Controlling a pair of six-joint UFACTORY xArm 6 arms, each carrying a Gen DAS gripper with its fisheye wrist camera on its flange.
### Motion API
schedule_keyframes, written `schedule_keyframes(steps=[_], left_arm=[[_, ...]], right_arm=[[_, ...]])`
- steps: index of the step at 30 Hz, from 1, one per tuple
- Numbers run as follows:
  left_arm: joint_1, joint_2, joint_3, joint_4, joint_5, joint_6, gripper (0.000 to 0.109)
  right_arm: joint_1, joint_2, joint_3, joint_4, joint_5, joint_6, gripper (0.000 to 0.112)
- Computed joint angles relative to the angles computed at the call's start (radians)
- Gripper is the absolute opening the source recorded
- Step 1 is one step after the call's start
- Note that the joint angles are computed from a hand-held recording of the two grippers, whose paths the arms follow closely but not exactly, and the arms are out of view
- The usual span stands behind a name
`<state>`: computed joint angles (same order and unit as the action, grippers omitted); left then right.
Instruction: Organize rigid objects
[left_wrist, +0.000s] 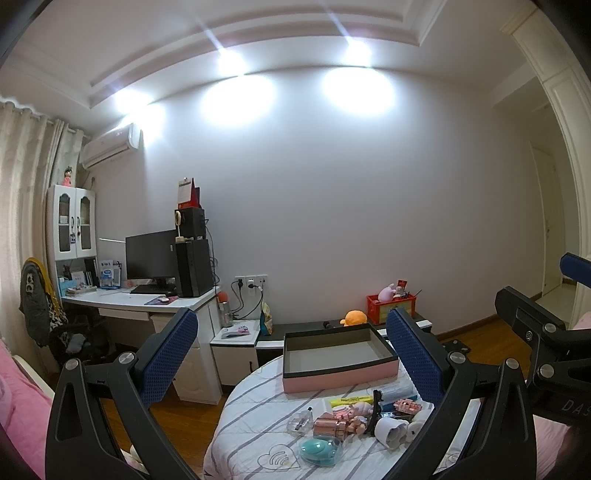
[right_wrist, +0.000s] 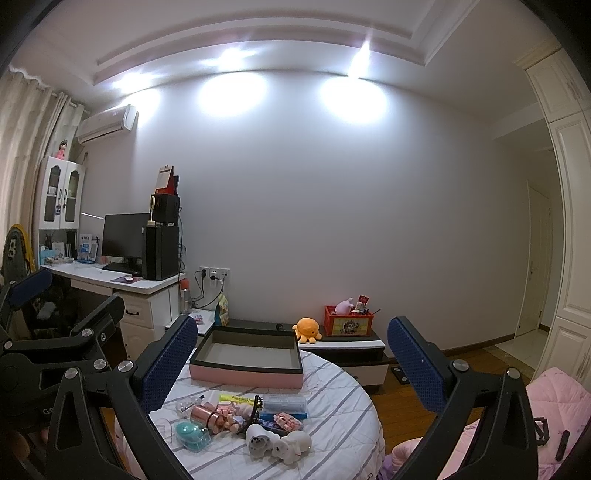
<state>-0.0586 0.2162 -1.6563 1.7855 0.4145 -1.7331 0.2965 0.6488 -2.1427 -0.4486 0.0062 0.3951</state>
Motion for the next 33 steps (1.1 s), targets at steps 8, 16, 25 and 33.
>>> schedule_keyframes(steps=[8, 16, 25, 33], left_arm=[[0.004, -0.002, 0.005, 0.004, -0.007, -0.007, 0.103], [0.004, 0.009, 0.003, 0.005, -0.005, -0.009, 0.103], [0.009, 0.040, -0.022, -0.033, -0.017, 0.030, 0.103], [0.029, 0.133, -0.101, -0.116, -0.076, 0.118, 0.103]], right_arm=[[-0.002, -0.003, 0.005, -0.045, 0.000, 0.037, 0.103], [0.003, 0.008, -0.004, -0.021, 0.013, 0.011, 0.103], [0.010, 0.026, -0.024, 0.017, 0.038, -0.028, 0.103], [0.021, 0.101, -0.115, 0.163, 0.097, -0.174, 0.103]])
